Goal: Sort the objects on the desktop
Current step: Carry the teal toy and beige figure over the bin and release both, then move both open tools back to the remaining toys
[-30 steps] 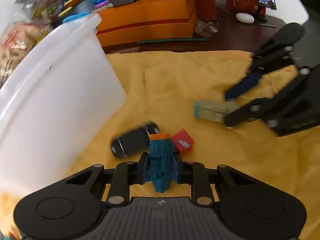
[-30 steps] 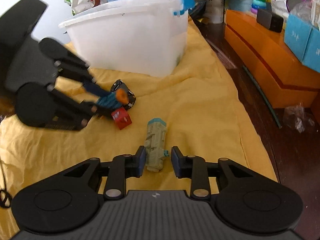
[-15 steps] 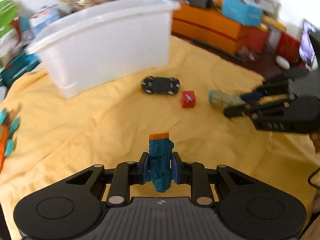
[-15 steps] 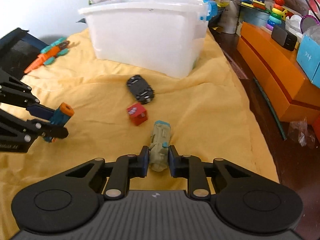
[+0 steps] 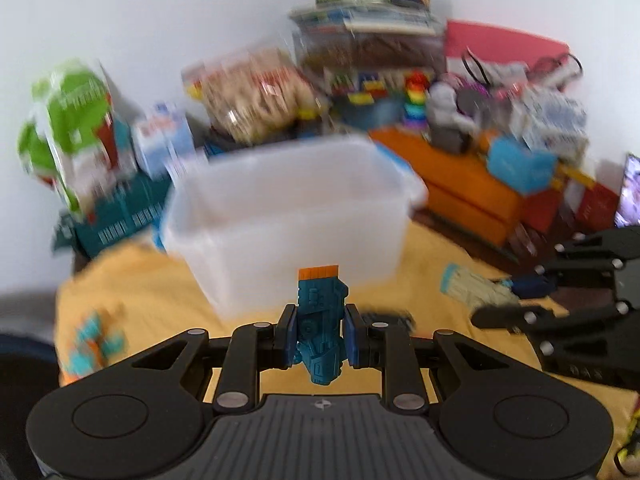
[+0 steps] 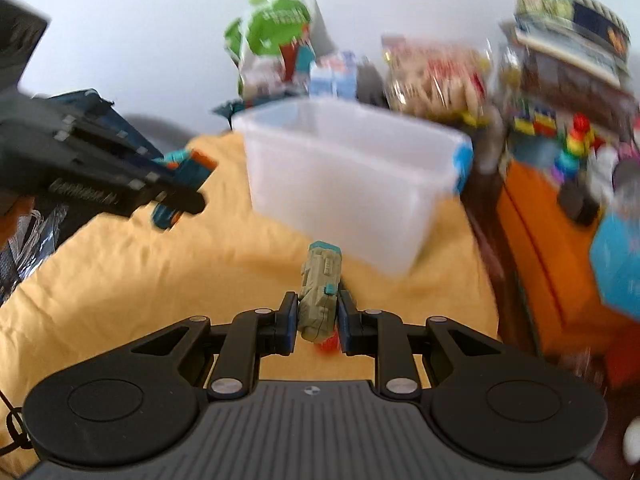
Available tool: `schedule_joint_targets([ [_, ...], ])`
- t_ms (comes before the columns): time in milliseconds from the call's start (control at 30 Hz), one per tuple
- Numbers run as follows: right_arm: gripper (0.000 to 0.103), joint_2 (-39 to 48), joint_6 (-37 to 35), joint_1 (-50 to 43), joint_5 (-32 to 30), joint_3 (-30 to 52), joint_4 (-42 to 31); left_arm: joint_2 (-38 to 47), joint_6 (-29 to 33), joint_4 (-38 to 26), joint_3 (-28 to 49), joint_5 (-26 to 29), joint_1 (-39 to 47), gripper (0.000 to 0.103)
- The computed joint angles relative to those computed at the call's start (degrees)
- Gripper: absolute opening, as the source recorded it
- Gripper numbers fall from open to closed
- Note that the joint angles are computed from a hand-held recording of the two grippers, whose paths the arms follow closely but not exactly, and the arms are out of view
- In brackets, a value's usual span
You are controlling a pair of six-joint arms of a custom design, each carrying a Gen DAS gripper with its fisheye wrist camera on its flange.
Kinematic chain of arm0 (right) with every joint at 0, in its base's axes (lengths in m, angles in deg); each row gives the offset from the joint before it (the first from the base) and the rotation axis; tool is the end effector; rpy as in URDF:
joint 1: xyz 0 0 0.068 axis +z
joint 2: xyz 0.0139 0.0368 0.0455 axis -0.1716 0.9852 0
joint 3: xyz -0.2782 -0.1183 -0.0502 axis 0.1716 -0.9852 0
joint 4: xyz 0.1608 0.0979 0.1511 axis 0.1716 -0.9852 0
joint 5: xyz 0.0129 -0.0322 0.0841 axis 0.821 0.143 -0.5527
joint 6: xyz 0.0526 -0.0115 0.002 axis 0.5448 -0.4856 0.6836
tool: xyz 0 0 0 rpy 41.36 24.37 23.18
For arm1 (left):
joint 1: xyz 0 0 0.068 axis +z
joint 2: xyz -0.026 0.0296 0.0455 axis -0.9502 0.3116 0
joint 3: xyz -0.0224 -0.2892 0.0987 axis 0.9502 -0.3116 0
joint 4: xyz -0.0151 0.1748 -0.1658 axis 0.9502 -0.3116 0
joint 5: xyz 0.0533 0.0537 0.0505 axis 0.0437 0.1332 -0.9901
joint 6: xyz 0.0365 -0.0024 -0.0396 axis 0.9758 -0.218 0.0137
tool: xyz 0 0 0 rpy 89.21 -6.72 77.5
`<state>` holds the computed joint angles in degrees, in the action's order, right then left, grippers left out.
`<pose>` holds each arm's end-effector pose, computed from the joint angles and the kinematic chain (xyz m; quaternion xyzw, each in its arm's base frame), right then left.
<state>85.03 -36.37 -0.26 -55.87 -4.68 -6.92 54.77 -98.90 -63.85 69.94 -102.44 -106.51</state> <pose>0.1739 0.0424 0.1588 -0.3137 0.8384 0.1212 0.4291 0.1865 -0.1156 0.2126 0.1261 0.8909 -0.0256 0.4357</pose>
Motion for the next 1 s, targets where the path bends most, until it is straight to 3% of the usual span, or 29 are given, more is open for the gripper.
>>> schedule_joint_targets([
  [67, 0.023, 0.8, 0.9, 2.1, 1.4, 3.0, 0.7, -0.8, 3.4, 0.0, 3.1, 3.5, 4.3, 0.027],
  [267, 0.023, 6.0, 4.6, 5.2, 4.7, 13.1, 5.3, 7.0, 13.4, 0.8, 15.4, 5.1, 11.7, 0.027],
  [533, 0.023, 20.3, 9.6, 7.2, 7.5, 27.9, 5.8, 24.7, 15.2, 2.5, 26.2, 8.3, 17.3, 0.027],
  [667, 0.025, 28.2, 10.9, 8.2, 8.5, 33.0, 5.0, 31.2, 14.0, 3.1, 28.1, 8.4, 18.2, 0.029],
  [733, 0.035, 30.6, 11.1, 8.6, 9.7, 34.3, 4.9, 32.6, 12.9, 3.5, 28.2, 9.3, 18.7, 0.03],
  [800, 0.039, 31.8, 11.5, 8.4, 9.3, 34.5, 5.3, 32.2, 13.0, 5.0, 26.7, 10.4, 19.2, 0.035],
  [1000, 0.04, 30.3, 12.0, 6.5, 7.3, 30.7, 8.3, 26.6, 9.7, 9.1, 20.1, 11.2, 19.4, 0.041],
])
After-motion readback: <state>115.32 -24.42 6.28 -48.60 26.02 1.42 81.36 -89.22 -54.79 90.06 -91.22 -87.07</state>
